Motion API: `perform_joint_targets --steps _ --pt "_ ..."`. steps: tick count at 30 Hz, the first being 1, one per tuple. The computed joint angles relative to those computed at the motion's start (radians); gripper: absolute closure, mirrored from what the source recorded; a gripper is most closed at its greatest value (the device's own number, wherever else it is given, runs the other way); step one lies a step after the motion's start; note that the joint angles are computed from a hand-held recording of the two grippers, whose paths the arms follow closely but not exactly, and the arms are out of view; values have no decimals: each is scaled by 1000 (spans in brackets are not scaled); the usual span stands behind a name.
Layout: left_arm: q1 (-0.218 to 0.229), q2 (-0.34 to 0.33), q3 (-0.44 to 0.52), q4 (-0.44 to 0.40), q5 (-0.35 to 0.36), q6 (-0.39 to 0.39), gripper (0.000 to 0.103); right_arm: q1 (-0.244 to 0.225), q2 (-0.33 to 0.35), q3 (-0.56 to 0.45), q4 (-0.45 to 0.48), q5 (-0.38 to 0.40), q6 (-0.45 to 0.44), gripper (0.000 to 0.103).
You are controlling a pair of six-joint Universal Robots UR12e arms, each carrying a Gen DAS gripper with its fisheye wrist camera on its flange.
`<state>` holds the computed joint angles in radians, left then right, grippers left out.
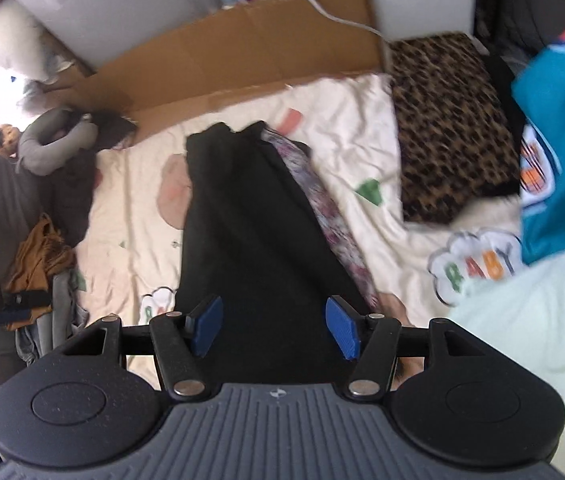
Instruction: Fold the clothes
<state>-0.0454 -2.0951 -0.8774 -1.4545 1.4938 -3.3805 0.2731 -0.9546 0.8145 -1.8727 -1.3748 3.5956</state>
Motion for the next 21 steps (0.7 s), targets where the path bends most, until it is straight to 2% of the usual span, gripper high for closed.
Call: perform_joint_targets --steps 5,9,11,17,21 --pt "-14 -80 134 -31 -17 51 24 9 54 -87 46 23 -132 39" --pt "-27 -168 270 -72 -15 87 24 -4 88 -133 76 54 -196 39" --pt "-33 -216 341 -95 -16 97 24 -15 96 -126 54 63 -211 39" --pt "-50 -367 538 -108 -8 84 26 -48 104 -56 -86 85 -159 39" --pt "-59 -453 634 -62 4 74 27 -57 106 25 -227 75 -74 39"
